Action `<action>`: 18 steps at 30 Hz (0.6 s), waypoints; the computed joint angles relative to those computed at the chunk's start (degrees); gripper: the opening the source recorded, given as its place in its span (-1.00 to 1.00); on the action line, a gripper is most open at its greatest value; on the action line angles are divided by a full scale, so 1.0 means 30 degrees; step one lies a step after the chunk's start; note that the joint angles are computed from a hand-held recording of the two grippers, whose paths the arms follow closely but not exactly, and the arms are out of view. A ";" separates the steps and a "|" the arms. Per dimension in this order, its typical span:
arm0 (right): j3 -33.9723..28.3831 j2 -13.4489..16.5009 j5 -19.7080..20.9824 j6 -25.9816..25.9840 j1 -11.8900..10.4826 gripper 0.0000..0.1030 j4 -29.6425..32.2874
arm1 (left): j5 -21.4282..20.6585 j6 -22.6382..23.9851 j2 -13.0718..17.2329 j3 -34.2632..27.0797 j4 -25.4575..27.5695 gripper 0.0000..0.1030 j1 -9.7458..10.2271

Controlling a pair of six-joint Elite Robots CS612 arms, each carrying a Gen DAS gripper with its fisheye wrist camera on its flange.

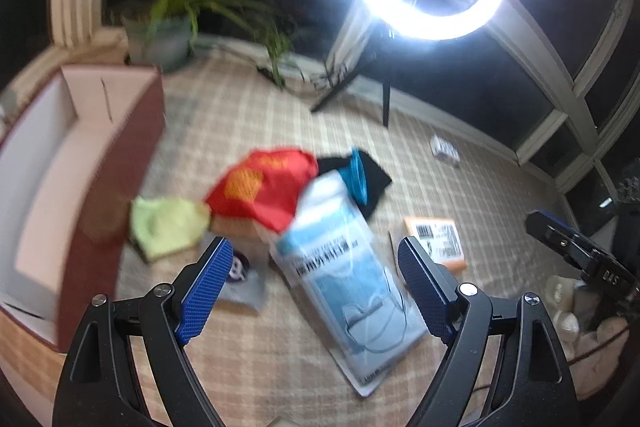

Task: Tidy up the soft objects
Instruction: 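Move the right tool down to the orange-edged packaged block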

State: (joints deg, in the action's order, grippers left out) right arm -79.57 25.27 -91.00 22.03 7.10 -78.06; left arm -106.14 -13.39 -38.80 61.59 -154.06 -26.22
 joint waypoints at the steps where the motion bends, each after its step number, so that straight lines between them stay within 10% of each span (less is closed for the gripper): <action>1: 0.0144 0.0016 0.0588 -0.0063 -0.0068 0.99 0.0061 | -0.0357 0.0013 0.0108 -0.0114 0.0379 0.65 0.0038; 11: 0.1858 -0.0207 0.5472 -0.0502 -0.0953 0.99 0.1474 | -0.2165 -0.0036 0.0552 -0.0415 0.2464 0.65 -0.0088; 18: 0.2670 -0.0441 0.5242 -0.0779 -0.1266 0.99 0.2044 | -0.2854 -0.0130 0.0935 -0.0824 0.3620 0.65 -0.0336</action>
State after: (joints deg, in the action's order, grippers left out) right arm -71.56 23.95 -75.27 19.70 3.30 -71.93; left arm -114.70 -13.78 -36.00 59.12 -143.20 -27.23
